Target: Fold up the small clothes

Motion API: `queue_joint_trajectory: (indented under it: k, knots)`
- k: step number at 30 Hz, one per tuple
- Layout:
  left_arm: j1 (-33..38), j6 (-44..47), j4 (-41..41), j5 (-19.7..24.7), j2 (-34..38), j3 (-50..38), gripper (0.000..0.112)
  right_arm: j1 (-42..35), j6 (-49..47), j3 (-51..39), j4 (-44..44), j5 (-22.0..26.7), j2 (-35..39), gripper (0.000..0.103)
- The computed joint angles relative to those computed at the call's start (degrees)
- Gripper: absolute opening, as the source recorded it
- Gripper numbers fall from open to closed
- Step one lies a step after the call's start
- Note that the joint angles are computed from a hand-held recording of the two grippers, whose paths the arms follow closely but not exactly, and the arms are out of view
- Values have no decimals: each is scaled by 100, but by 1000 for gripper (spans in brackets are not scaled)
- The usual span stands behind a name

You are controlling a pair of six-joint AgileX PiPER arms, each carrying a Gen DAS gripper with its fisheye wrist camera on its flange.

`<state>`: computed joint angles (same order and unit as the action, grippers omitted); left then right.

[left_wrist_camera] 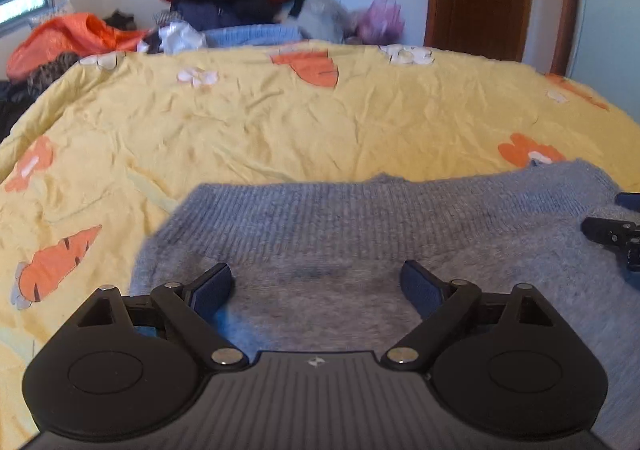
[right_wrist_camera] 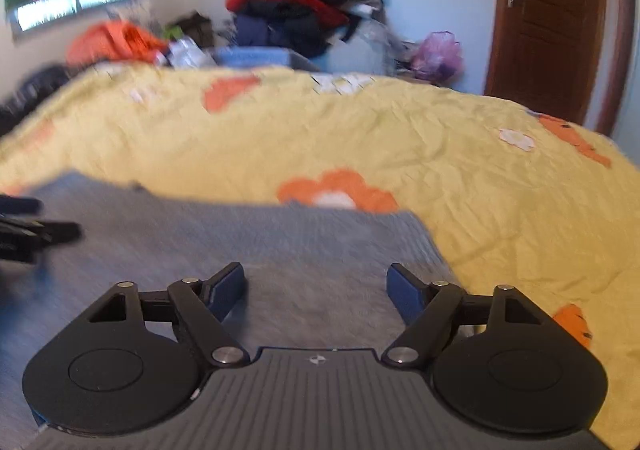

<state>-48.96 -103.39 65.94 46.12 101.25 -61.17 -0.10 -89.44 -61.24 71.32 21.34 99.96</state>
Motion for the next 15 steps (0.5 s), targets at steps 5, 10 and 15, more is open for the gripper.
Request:
queue_joint_trajectory:
  k: [5, 10, 15]
  knots:
    - [-17, -214, 149, 50, -70, 184, 93, -276, 282, -70, -110, 286, 45, 97]
    - [-210, 137, -211, 633, 73, -211, 94, -139, 417, -5, -244, 85, -86, 98]
    - [-1119, -4, -674, 1436, -342, -441, 92, -365, 68, 878, 171, 496, -1335, 102]
